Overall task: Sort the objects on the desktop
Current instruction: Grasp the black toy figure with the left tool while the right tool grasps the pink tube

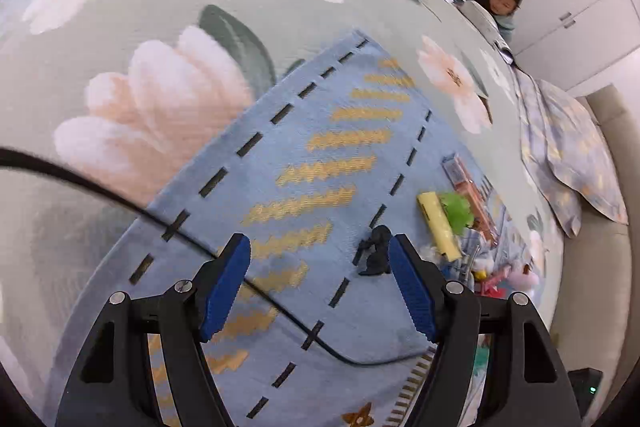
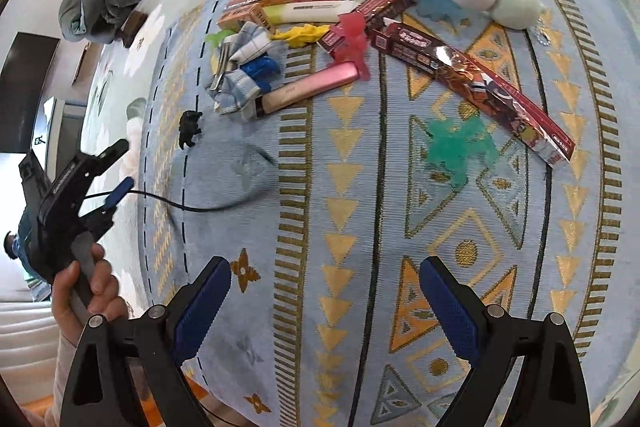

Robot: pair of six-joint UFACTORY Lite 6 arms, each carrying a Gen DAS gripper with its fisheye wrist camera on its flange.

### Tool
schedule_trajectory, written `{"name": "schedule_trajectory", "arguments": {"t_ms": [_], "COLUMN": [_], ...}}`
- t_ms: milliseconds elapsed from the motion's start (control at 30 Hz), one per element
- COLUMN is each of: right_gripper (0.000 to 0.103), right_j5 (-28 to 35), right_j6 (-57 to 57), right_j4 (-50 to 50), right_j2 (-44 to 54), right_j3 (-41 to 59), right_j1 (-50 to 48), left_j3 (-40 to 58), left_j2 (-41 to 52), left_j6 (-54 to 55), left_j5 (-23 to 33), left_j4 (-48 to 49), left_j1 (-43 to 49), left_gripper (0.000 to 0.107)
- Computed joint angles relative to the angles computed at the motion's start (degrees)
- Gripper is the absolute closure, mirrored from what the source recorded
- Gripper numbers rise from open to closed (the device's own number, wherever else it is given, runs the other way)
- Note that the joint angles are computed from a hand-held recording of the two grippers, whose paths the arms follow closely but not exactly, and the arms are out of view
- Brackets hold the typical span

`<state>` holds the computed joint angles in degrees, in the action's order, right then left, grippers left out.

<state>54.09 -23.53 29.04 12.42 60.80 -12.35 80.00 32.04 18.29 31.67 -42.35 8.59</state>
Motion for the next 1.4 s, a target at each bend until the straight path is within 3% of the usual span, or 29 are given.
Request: {"name": "schedule_trajectory", "arguments": {"t_ms": [133, 367, 567, 600, 767, 900, 1100, 1267, 1400], "right_gripper": [0.008, 0.008, 0.008, 0.008, 0.008, 0.01, 0.052, 0.053, 0.051], "right_j5": [0.15, 0.2, -0.28, -0.72, -4.2, -11.54, -12.96, -12.41, -16.21], "right_j6": [0.43, -0.19, -0.36, -0.49, -2.86, -8.1, -13.73, -16.55, -18.31], "right_j4": [-0.63, -1.61, -0.99, -0.8, -1.89, -4.23, -10.15, -15.37, -20.27], "right_j2": [-0.43, -1.87, -0.06, -0.24, 1.58, 8.8, 22.08, 29.74, 30.24], "right_j3": [-0.98, -1.42, 0.52, 0.77, 5.43, 13.78, 26.08, 32.7, 31.82], "right_j1": [0.54, 1.78, 0.78, 0.93, 3.5, 7.27, 11.84, 14.3, 16.64], "left_j3": [3.32, 10.64, 7.8, 6.53, 1.68, -3.19, -10.41, -11.91, -11.99], "left_j2": [3.0, 11.7, 10.37, 9.4, 4.45, -0.82, -8.22, -9.58, -9.17], "left_j6": [5.39, -9.15, -13.19, -10.59, -1.54, 5.2, 10.23, 12.81, 14.8], "left_j5": [0.69, -3.3, -8.16, -8.71, -7.73, -5.2, -3.25, -3.24, -2.57], "left_j4": [1.55, 20.32, 29.83, 28.12, 19.93, 12.75, 8.46, 6.18, 3.67], "left_j1": [-5.04, -14.22, -15.67, -15.27, -13.72, -12.13, -10.65, -10.53, -10.2], "left_gripper": [0.037, 0.037, 0.065, 0.079, 0.079, 0.079, 0.079, 0.079, 0.079]}}
